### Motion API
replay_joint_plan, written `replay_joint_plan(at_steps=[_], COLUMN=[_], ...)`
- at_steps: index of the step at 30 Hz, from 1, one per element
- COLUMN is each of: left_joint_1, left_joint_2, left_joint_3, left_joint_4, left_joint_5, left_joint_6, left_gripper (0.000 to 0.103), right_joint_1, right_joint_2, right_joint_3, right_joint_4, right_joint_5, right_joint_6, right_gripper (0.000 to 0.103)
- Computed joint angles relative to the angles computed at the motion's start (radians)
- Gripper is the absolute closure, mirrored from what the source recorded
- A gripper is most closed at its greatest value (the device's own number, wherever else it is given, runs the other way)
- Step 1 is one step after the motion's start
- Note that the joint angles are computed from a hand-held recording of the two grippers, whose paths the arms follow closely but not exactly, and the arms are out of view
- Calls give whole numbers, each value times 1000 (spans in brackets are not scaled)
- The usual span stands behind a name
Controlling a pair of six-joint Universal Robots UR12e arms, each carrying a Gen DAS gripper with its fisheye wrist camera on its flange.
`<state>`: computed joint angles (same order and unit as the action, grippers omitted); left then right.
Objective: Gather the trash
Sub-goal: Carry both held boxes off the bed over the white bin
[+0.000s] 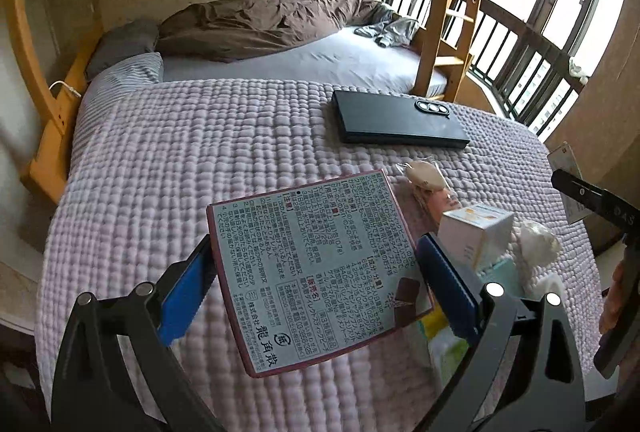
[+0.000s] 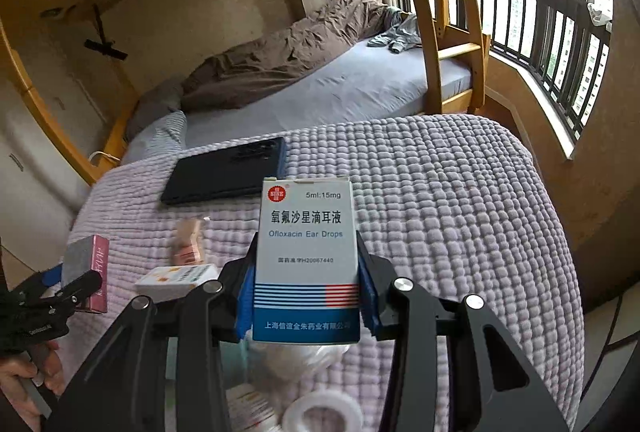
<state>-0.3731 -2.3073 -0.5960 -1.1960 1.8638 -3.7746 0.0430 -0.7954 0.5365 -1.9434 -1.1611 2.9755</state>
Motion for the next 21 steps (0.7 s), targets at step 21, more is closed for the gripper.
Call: replay_joint_plan(at_steps=[21], left_joint_1=[-80], left_joint_2=[142], left_joint_3=[-220], left_joint_4=[111], left_joint_5=[30], left_joint_6=[-22], left_gripper=[4], right_joint_1=[-13], right_joint_2=[-321], right_joint_3=[490], right_joint_4=[-43], right_joint_5=[173], right_joint_6=[-210], right_gripper=[62])
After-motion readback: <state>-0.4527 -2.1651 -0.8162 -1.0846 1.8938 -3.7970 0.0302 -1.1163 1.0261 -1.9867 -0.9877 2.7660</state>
